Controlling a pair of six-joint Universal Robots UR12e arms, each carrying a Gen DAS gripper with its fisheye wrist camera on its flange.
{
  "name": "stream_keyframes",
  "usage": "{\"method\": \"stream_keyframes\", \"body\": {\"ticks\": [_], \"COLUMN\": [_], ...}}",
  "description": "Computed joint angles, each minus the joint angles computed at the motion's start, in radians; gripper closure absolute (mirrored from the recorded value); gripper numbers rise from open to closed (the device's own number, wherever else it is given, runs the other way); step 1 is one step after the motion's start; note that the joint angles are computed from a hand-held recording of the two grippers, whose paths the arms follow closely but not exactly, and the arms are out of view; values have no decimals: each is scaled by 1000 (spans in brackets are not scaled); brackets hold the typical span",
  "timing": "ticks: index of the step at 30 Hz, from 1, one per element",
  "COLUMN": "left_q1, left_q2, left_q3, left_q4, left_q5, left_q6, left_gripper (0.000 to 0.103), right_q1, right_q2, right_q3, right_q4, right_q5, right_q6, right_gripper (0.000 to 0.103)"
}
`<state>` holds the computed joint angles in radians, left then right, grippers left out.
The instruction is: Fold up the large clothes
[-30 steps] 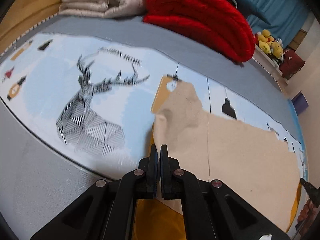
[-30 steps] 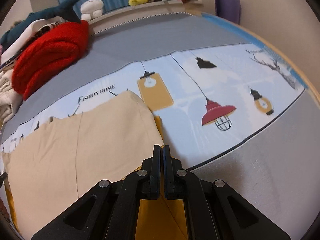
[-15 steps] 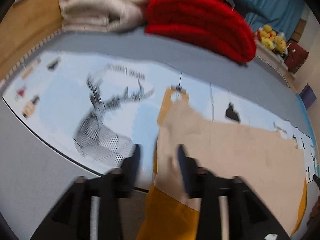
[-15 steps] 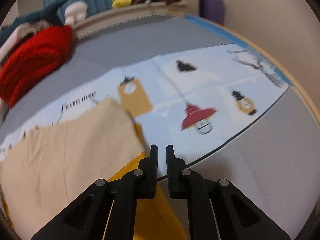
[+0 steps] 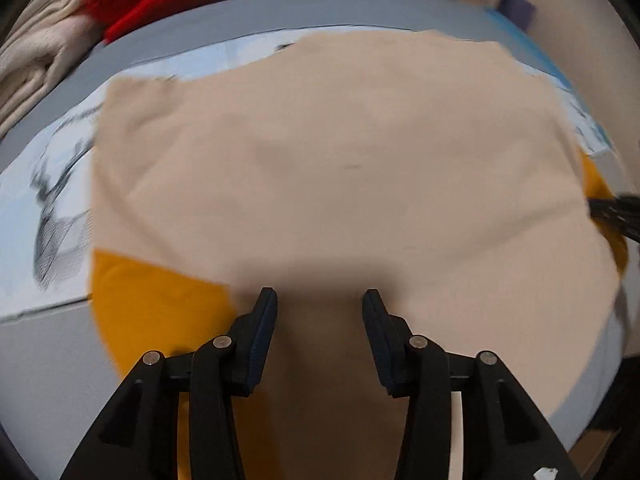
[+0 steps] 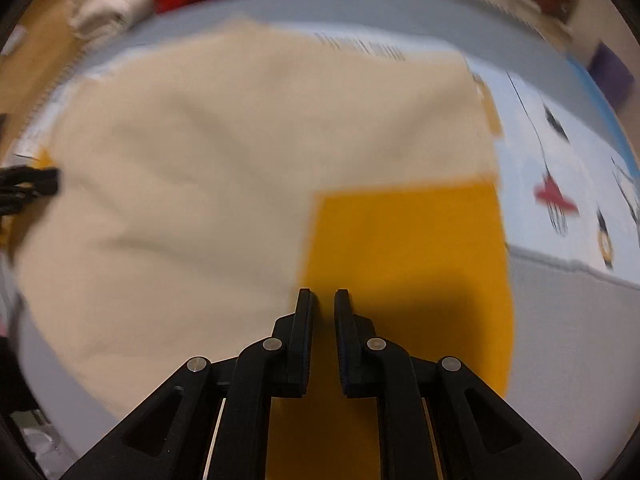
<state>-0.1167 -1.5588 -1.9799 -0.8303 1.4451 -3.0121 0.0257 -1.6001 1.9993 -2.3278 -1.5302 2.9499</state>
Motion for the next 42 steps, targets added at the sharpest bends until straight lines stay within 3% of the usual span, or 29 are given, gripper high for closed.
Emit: {"method": "stream_keyframes", "body": {"ticks": [3, 6, 8, 11, 13, 14, 16, 17, 21, 23, 27, 31, 35, 39, 42], "left_q1": [24, 54, 65, 79, 83, 85, 110, 116, 121, 109, 93, 73, 62, -2, -46], "left_q2": [15, 34, 63, 100, 104, 107, 127, 136, 171, 171, 204, 268, 347, 397, 405], "left_q3": [8, 23, 25, -1, -23, -40, -57, -56, -84, -98, -101, -95, -101, -145, -200], "left_q4": [-49, -161, -225, -238, -283, -284, -277, -285, -304, -332, -287, -215, -106, 16, 140], "left_q5": [41, 32, 25, -11, 24, 54, 23, 16, 22, 68, 101, 117, 48, 92, 114], "left_q6": [-48, -49, 0, 84, 121, 130, 111, 100, 140, 143, 97, 15, -68, -140, -213], "left_gripper": [62, 71, 73, 73, 73, 72, 73, 80, 82, 80, 81, 81, 81, 81, 81], "right_q1": [-27, -47, -64, -60, -85, -94, -90, -91, -103, -97, -63, -32, 26, 105, 185], "right_q2": [-18, -36, -47, -56, -81, -88, -86, -89, -122, -114, -129, -184, -237, -273, -282], "right_q3": [6, 10, 10, 12, 28, 32, 40, 45, 66, 71, 69, 66, 66, 93, 136], "right_q4": [21, 43, 82, 111, 101, 109, 136, 146, 129, 157, 153, 19, -178, -361, -478], "right_q5": [-10, -38, -37, -100, -28, -4, -51, -66, -40, -99, -179, -173, -165, -182, -258], "right_q6": [32, 54, 54, 53, 50, 42, 32, 36, 55, 63, 101, 140, 170, 234, 311], "right_gripper": [91, 91, 91, 91, 91, 91, 91, 91, 91, 91, 91, 91, 91, 90, 89]}}
